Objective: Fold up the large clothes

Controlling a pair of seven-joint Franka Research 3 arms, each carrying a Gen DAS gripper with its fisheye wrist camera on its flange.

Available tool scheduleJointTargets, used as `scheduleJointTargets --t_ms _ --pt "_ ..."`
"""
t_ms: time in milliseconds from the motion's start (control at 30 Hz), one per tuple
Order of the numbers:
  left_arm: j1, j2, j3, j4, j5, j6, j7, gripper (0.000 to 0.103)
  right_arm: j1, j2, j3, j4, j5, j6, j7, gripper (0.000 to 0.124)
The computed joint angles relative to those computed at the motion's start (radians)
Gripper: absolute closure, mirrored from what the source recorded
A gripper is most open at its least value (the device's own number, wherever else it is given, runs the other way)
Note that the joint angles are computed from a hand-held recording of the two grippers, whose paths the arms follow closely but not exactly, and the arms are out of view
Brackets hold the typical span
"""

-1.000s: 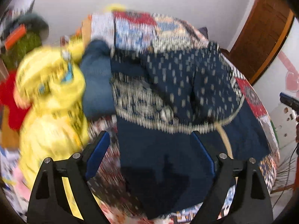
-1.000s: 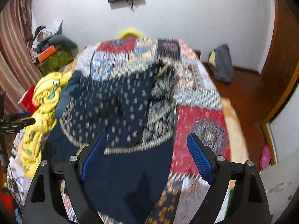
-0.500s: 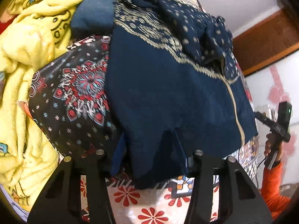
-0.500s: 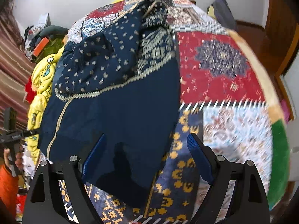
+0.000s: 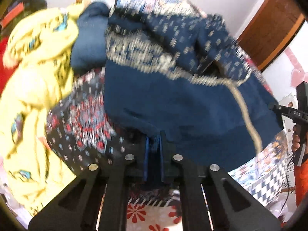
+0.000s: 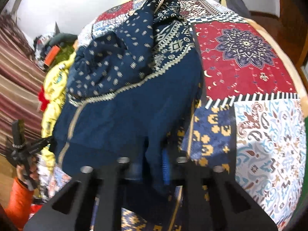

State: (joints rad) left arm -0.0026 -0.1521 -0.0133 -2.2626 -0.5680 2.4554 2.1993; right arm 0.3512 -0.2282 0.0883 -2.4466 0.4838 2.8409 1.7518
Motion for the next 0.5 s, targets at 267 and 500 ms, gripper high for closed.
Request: scheduleJointTargets --t_ms 267,500 --pt "-0.025 0.027 0.024 0.183 -0.177 0.022 0.091 0.096 -0.016 0.015 -0.002 0.102 -0.033 0.058 -0.063 0.115" --pt "0.023 0.242 -0.047 0.499 -0.143 0.113 -0.016 0.096 -0.090 0.133 0.002 0.300 -0.194 0.101 -0.009 0.116"
